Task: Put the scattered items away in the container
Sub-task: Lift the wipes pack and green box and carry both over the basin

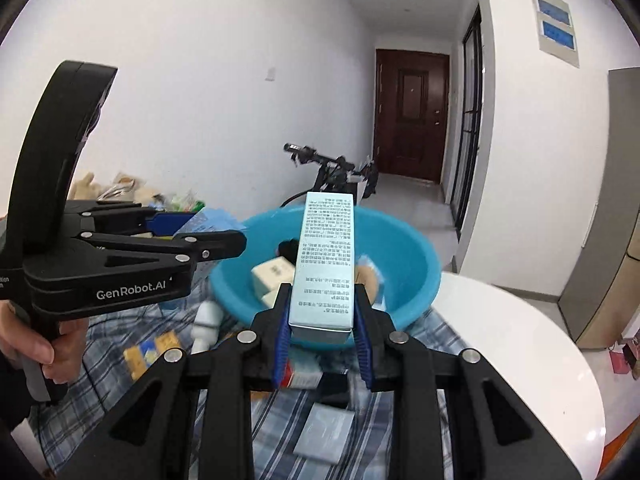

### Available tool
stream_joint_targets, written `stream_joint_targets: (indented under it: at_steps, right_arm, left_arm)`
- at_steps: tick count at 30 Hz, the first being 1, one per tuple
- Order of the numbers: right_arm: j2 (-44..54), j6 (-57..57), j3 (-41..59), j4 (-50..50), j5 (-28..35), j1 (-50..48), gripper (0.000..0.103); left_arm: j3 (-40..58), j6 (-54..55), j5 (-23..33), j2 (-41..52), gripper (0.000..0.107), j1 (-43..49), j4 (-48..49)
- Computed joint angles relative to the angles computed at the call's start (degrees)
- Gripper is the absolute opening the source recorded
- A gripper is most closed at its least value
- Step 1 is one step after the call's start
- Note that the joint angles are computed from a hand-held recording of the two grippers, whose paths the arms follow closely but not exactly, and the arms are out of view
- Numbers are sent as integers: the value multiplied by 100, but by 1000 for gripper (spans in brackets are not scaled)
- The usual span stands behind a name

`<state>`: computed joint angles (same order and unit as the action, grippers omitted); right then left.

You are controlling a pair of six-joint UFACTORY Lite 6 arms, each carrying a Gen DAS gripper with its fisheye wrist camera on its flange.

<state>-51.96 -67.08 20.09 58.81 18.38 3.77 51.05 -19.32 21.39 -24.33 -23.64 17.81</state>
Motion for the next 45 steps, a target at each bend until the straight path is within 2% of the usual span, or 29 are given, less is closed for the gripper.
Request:
stream_joint_targets:
  at_steps: [4,11,19,27,30,32,37,43,45]
  right_arm:
    - [797,-1270,471,1360,-231,35,26]
    - [2294,-3795,1418,4000,-409,104,26]
    - [4156,-5153,2787,5306,-244,15,26]
    - [5593,-5280,4068,5451,-310,-11,27]
    - [6074,-4968,4509,5176,-370,-10,27]
    - [6285,-4780,4670,5037,-335,-48,26]
    - [6747,-4260,5064,4499,-310,-64,27]
    - [6872,-4489,5004,4578,-186,-159,27]
    - [7005,-3894,5190,3876,-250,-143,27]
  left_arm:
    - [446,14,-257,621,42,321,-80]
    - [1331,1637,-591,1669,42,965,-1779]
    - [2810,2887,-580,3101,42,1352,-3025]
    - [4444,3504,-333,4629,42,1629,-3727]
    - [5140,3016,-99,5222,42,1654,-3238]
    - [5515,3078,11,5560,42,1713,-3334]
    - [6011,3312,153,6022,42,1830,-3642]
    - [5734,3450,-2,6089,42,1893,-3697]
    - [5875,3505,156,6238,42,1903,-3726]
